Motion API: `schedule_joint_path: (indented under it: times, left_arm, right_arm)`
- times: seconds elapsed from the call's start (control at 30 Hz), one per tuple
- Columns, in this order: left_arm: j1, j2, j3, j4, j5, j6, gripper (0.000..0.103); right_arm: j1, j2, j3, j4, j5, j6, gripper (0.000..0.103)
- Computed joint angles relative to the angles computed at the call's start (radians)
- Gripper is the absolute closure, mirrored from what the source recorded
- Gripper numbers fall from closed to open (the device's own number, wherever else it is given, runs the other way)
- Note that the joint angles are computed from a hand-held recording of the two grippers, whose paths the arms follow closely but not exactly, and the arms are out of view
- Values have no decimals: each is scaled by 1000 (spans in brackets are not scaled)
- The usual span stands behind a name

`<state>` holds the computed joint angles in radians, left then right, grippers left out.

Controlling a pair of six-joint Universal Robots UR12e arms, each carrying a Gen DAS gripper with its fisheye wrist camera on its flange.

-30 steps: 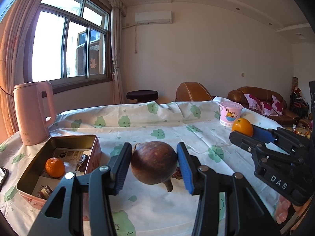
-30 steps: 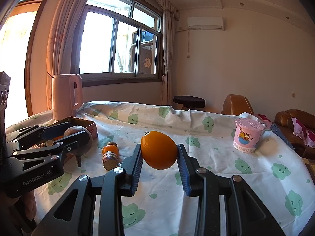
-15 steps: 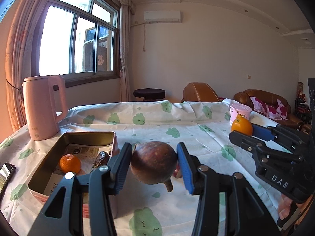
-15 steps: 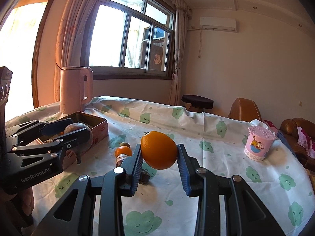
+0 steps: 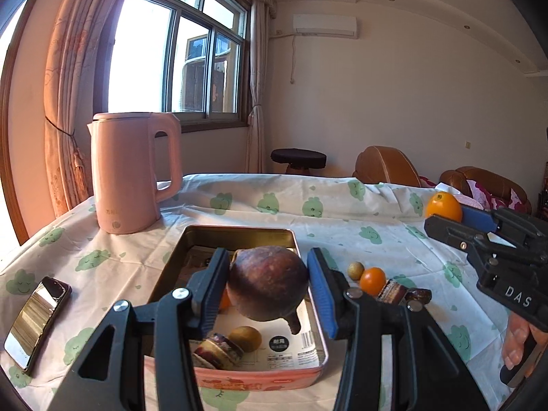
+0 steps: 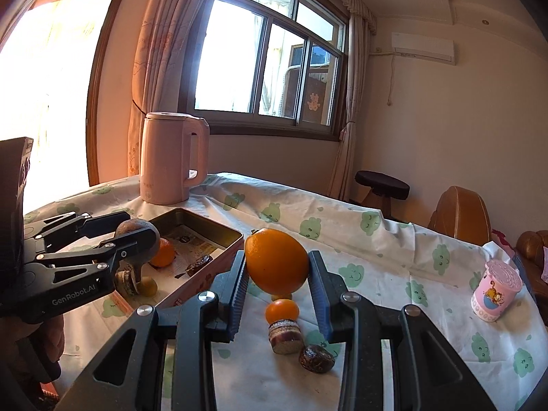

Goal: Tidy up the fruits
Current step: 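Lower the orange into the tin and open the right tool while the left tool releases the brown fruit there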

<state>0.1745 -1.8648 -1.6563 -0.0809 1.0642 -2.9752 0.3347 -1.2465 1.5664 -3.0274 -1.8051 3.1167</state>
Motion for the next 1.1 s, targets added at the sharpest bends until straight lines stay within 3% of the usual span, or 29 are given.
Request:
schedule_joint_path:
  times: [0.67, 1.1]
  left_arm:
    - [31, -55, 102, -203, 64, 41, 54]
    - [29, -61, 104, -238, 78, 51, 54]
  right_arm:
    - [27, 124, -180, 161, 125, 4, 66]
    - [35, 159, -216, 251, 145, 19, 66]
